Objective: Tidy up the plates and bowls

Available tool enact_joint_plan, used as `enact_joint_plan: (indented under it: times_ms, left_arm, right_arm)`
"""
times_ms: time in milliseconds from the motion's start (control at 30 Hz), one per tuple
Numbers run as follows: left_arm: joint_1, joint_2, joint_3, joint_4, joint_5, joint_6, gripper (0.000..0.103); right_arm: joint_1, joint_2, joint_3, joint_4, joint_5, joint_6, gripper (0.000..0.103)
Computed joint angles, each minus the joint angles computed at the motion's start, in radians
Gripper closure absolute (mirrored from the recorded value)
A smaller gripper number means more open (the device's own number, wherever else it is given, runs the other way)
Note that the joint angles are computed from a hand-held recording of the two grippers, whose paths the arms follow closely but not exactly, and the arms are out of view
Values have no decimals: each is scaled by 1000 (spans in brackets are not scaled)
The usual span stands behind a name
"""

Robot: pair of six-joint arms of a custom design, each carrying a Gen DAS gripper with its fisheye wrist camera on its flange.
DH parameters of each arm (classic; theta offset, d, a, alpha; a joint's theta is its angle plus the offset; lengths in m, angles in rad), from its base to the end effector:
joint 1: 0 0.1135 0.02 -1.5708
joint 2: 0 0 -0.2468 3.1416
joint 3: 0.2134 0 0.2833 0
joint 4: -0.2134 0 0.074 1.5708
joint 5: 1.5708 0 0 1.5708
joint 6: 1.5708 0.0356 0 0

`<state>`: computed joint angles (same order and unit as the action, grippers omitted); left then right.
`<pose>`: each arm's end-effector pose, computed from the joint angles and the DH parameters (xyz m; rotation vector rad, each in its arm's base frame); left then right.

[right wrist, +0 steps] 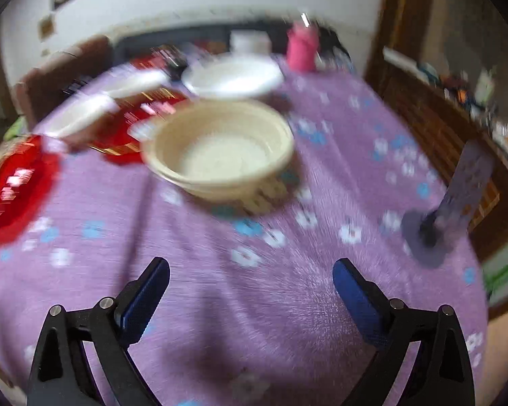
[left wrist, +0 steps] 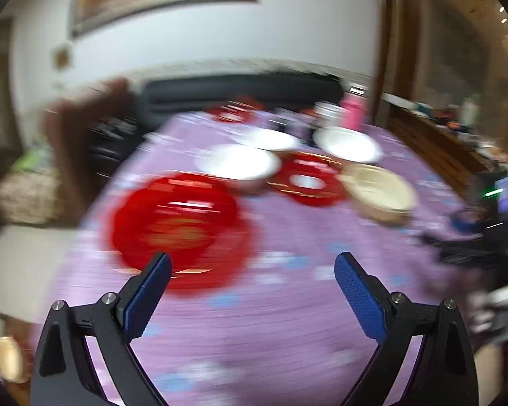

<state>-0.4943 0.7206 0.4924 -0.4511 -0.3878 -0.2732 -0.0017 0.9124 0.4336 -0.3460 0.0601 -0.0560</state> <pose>0.1834 -0.0835 0.2050 0.0373 2.1912 0.0070 0.2167 -0.0025 0.1540 -0.0368 2.3957 -0.0990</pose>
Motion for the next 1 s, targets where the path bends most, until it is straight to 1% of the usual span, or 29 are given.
enact_joint_plan:
  times_ms: [67,100,133,167,233,267,300,333,367,400,433,467,500,533,567,600,633,667,733,767,833,867,900,933,967,1000]
  left_arm:
    - [75,-129,-34,-67,-59,28,6]
    - [151,-196,-48,-97,-38,45,6]
    - [243,-227,-46,-112,21,60,6]
    - [351,-235,-37,-120,105,70,6]
    - [585,-193,-1,-106,316,98,6]
    - [663,-130,19,-66,392,102,6]
    - [719,-72,39,-30,445,102,6]
    - [746,-4,65,4,481,97,6]
    - [763,58,87,33,510,98,6]
    - [786,158,128,57,553,101,6]
    - [786,231,159,68,563,91,6]
    - [792,309,194,79,580,83,6]
    - [791,401,233,103,595,76,6]
    - [787,468,262,120,587,71,6]
    - [780,553,303,135,564,61,6]
    - [779,604,326,147,568,54,6]
    - [782,644,344,158,583,51,6]
    - [788,725,386,163,615,43,6]
    - [789,811,438,156,644,25,9]
    - [787,842,455,156,653,23,13]
    - [767,902,492,151,632,37,16]
    - [761,923,507,146,620,43,20]
    - [751,947,521,137,611,49,29]
    - [746,966,535,124,617,56,35]
    - [744,985,551,110,623,64,49]
    - [736,1012,572,90,623,72,66]
  right_arm:
    - [76,-132,-7,-51,1,19,4]
    - [122,-167,3,-60,-14,37,4]
    - [154,-157,21,-53,-27,52,4]
    - [194,-124,53,-46,-54,78,4]
    - [255,21,147,-16,-114,141,4]
    - [285,106,197,11,-145,178,4]
    - [304,179,237,41,-179,203,4]
    - [337,286,300,74,-203,232,4]
    - [353,342,331,86,-216,250,7]
    - [384,417,378,103,-220,278,15]
    - [400,495,430,112,-240,297,21]
    - [414,570,484,114,-258,314,29]
    - [424,633,533,104,-272,329,32]
    - [438,710,595,92,-288,350,33]
    - [451,746,625,86,-294,369,34]
    - [454,788,661,78,-298,377,34]
    - [463,826,697,71,-289,385,34]
    - [473,862,727,68,-278,389,34]
    - [486,908,767,58,-264,388,34]
    - [489,929,791,46,-258,385,34]
    - [497,975,838,23,-250,382,36]
    - [497,982,850,11,-249,379,38]
    - [498,994,866,-4,-248,377,43]
    - [499,1009,879,-9,-250,375,46]
    - [500,1023,886,-12,-256,371,53]
    - [501,1034,895,-18,-262,368,59]
